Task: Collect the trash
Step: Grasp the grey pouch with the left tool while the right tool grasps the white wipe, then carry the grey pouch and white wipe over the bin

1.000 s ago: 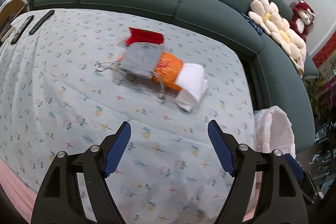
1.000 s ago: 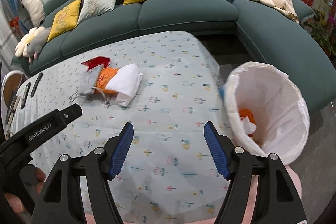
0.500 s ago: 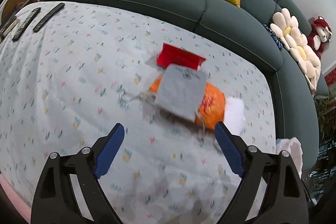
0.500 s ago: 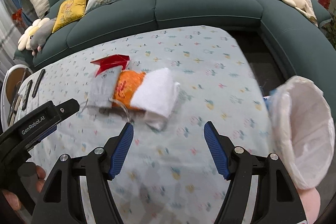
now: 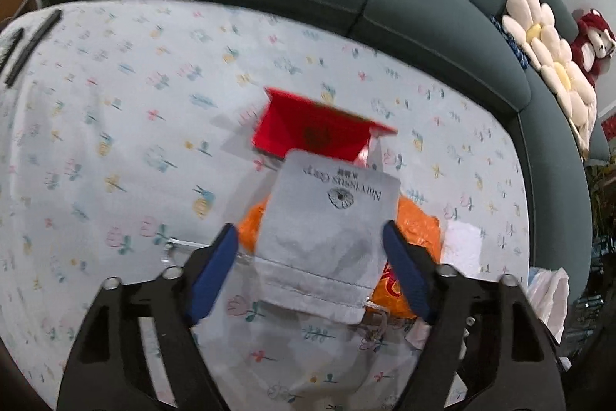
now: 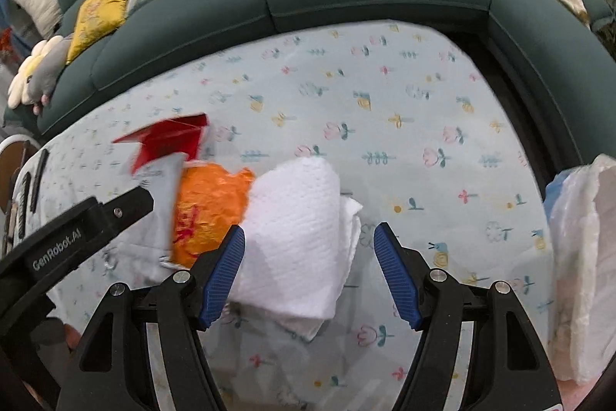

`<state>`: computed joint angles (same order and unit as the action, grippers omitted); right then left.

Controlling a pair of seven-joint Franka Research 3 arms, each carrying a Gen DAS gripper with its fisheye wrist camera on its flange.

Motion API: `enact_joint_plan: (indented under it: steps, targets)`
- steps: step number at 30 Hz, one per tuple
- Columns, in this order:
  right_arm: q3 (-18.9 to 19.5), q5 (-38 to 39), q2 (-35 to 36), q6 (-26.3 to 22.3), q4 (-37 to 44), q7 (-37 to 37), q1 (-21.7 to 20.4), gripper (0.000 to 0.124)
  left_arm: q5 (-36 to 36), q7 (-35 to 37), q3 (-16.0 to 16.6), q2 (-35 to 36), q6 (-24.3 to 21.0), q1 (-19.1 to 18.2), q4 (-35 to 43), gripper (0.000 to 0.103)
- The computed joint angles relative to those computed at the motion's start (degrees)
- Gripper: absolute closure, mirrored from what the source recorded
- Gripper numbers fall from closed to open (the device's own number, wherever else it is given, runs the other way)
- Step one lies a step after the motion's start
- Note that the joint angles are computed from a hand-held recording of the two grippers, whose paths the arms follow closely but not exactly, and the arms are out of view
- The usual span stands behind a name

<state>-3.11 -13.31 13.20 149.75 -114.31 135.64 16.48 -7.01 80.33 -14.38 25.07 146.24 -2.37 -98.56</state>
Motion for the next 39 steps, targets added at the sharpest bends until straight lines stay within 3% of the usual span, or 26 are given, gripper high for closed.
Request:
enact_joint_plan:
  steps: [2, 5, 9, 17, 23, 31, 39]
  targets:
    - [0.5, 2.3, 0.9, 0.0, 0.1, -1.5, -0.7, 0.060, -1.2, 1.3, -0.8, 0.6, -0.3, 0.6, 0.0, 0.050]
    - [1.2, 5.2, 1.7, 0.1, -0.3, -4.5, -1.1, 0.076, -2.0, 3.4, -1.5, 0.1, 0.3, 1.0, -1.5, 0.073]
    - [1.3, 5.2, 0.8, 1.4, -1.8, -6.9, -0.5, 0.092, -3.8, 5.6, -2.1, -2.0, 1.1, 1.5, -5.4, 0.090]
    - [2.8, 9.1, -5.4, 3.8, -10.5, -9.2, -0.3, 0.101, -9.8, 9.9, -3.0, -11.3, 4.2, 0.8, -18.6, 0.093]
    - [5.3, 10.5, -13.3, 4.5, -20.1, -10.3, -0.7, 0.101, -14.0, 12.4, -1.4, -19.2, 4.7, -2.2, -28.1, 0.093]
    - [8.0, 15.7, -24.2, 4.0, -30.8, -13.2, -1.6, 0.105, -17.6, 13.1, 1.7, -27.2, 3.0, -7.1, -35.5, 0.095]
    - [10.8, 14.6, -36.9, 5.9, -38.3, -11.0, -6.4, 0.105, -18.4, 14.8, 4.2, -34.1, 5.3, -12.0, -37.9, 0.097]
